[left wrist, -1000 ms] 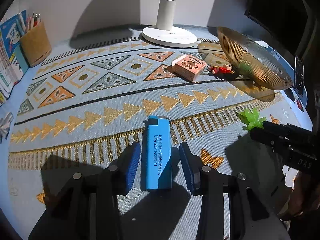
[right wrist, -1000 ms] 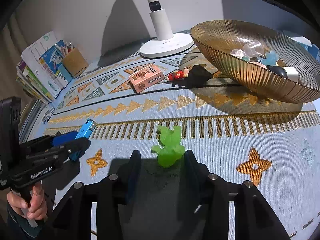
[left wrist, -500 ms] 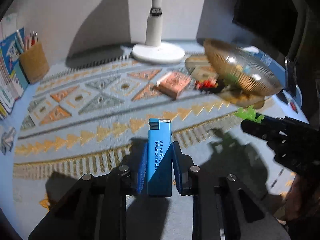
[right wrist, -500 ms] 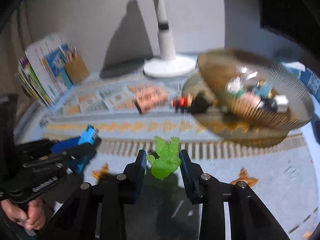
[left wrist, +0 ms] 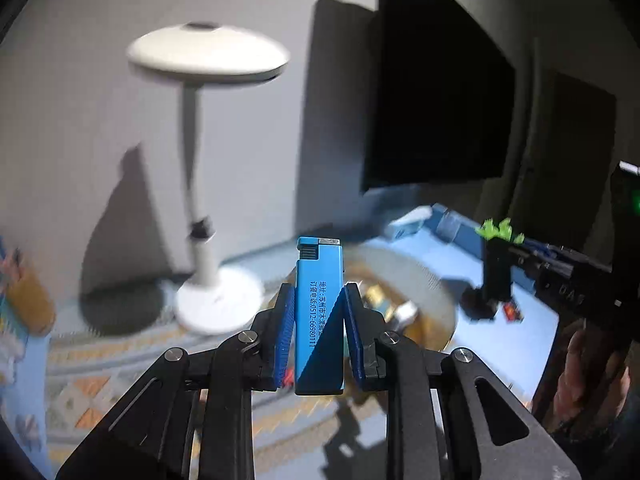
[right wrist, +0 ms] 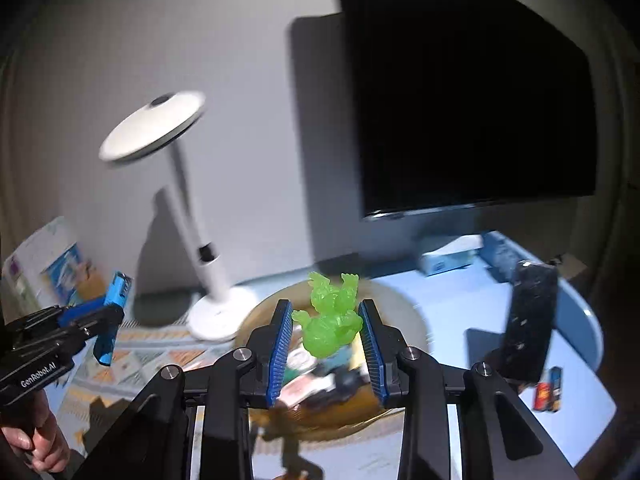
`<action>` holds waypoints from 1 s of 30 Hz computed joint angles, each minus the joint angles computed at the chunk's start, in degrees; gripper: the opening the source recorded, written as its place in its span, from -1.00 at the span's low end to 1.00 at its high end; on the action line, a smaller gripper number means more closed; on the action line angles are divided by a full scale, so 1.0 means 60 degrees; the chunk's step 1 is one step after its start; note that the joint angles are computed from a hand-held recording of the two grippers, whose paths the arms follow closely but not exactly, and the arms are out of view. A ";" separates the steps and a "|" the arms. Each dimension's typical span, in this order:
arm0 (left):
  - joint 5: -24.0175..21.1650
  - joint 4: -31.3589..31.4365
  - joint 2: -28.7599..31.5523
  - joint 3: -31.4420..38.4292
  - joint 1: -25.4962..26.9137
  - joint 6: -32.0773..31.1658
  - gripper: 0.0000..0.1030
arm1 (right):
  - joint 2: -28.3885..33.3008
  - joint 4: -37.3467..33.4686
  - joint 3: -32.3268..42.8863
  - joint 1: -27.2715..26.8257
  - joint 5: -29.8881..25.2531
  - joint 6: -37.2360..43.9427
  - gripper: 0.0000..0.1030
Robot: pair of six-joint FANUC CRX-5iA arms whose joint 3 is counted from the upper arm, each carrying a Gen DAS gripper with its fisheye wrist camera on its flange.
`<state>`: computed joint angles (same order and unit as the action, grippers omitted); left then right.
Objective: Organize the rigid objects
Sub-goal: 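Carry the lighter and green figure over the bowl and open both tools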
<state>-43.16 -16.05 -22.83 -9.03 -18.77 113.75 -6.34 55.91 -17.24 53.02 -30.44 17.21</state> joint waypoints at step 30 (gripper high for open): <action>0.0330 0.2970 0.3239 0.0284 0.0566 -0.2228 0.06 | 0.2019 -0.5428 0.2104 -0.0972 -0.1440 0.4298 0.19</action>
<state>-41.18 1.77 -3.40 -7.33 -15.38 100.38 5.77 23.35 -4.61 47.18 -39.08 43.00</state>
